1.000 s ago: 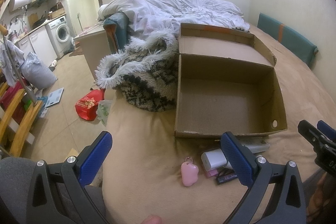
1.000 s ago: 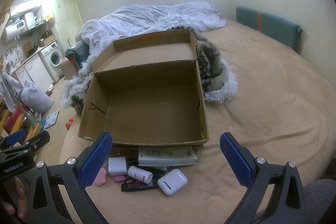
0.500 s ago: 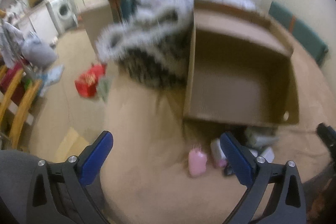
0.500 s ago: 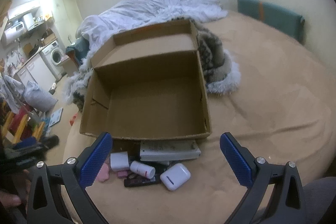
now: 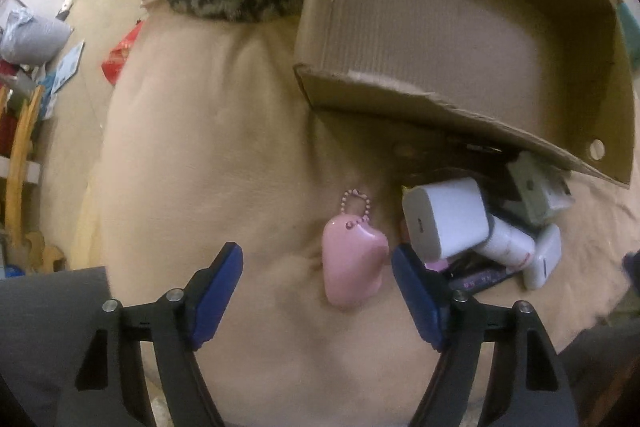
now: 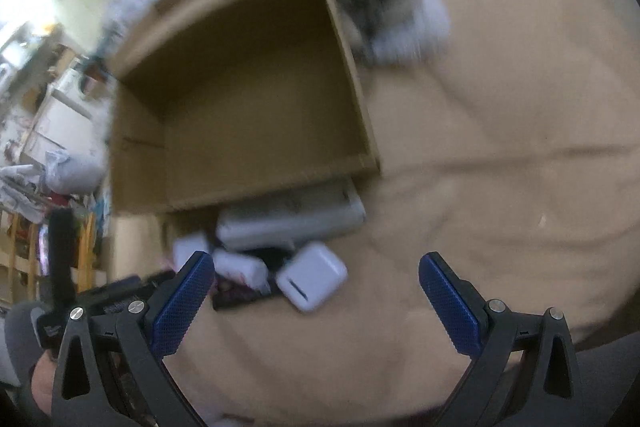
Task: Organize rigid objects
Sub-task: 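Grasp the pink cloud keychain with the left tool while the right tool grasps the white earbud case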
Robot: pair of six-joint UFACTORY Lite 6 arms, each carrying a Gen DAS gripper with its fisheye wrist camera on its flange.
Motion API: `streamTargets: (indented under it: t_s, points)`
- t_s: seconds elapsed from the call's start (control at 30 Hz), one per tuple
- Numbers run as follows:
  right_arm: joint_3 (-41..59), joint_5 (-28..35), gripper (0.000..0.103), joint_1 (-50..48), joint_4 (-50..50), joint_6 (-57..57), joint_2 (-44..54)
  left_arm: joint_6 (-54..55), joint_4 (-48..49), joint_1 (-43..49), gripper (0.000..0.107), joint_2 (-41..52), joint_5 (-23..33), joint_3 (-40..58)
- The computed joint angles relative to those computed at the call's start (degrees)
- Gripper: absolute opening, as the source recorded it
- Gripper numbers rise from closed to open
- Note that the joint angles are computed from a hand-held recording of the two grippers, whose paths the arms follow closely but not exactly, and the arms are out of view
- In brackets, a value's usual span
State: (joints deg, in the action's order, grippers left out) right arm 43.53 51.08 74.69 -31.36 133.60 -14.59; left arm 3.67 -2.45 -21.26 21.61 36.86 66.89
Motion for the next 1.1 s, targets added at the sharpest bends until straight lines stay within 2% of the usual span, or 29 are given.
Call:
streamTargets:
  t_s: [0.17, 0.2, 0.23, 0.33, 0.43, 0.57, 0.63, 0.8, 0.83, 0.93, 1.1]
  points:
    - [-5.05, -17.9, 0.101, -8.23, 8.39, -8.31, 3.81, 3.27, -4.64, 0.81, 0.055, 4.42, -0.91, 0.93]
    - [-4.88, -19.96, 0.087, -9.34, 9.91, -10.37, 5.52, 4.4, -5.51, 0.94, 0.045, 4.99, -1.52, 0.65]
    - [-4.22, -21.22, 0.082, -10.49, 12.04, -13.8, 7.52, 5.35, -6.07, 0.98, 0.034, 5.54, -1.79, 0.53]
    - [1.19, -20.08, 0.082, -13.17, 19.6, -26.83, 15.69, 5.19, -4.9, 0.58, 0.02, 5.5, -2.21, -0.32]
    - [6.96, -17.4, 0.082, -13.54, 20.22, -32.0, 22.17, 5.94, -4.9, 1.27, 0.02, 5.5, -1.63, -0.02]
    - [13.14, -16.94, 0.082, -13.91, 20.66, -36.35, 29.12, 3.54, -3.39, 0.66, 0.02, 4.23, -2.67, -1.5]
    - [15.23, -16.32, 0.065, -13.29, 18.98, -35.61, 30.84, 2.68, -3.2, 0.29, 0.02, 1.88, -2.53, -3.42]
    - [16.1, -14.51, 0.065, -10.94, 17.79, -32.37, 29.13, 0.19, -2.23, -1.01, 0.02, -3.94, -2.17, -8.49]
    - [15.82, -12.16, 0.065, -10.81, 18.42, -32.7, 26.2, 0.05, -2.19, -0.97, 0.02, -4.37, -1.93, -8.61]
    - [15.44, -10.47, 0.065, -8.24, 16.94, -27.78, 23.81, 0.07, -1.58, -0.18, 0.02, -6.69, 0.22, -7.67]
    - [18.48, -3.57, 0.065, -3.89, 13.4, -20.32, 19.93, -1.7, -0.01, -0.5, 0.02, -12.45, 0.46, -10.08]
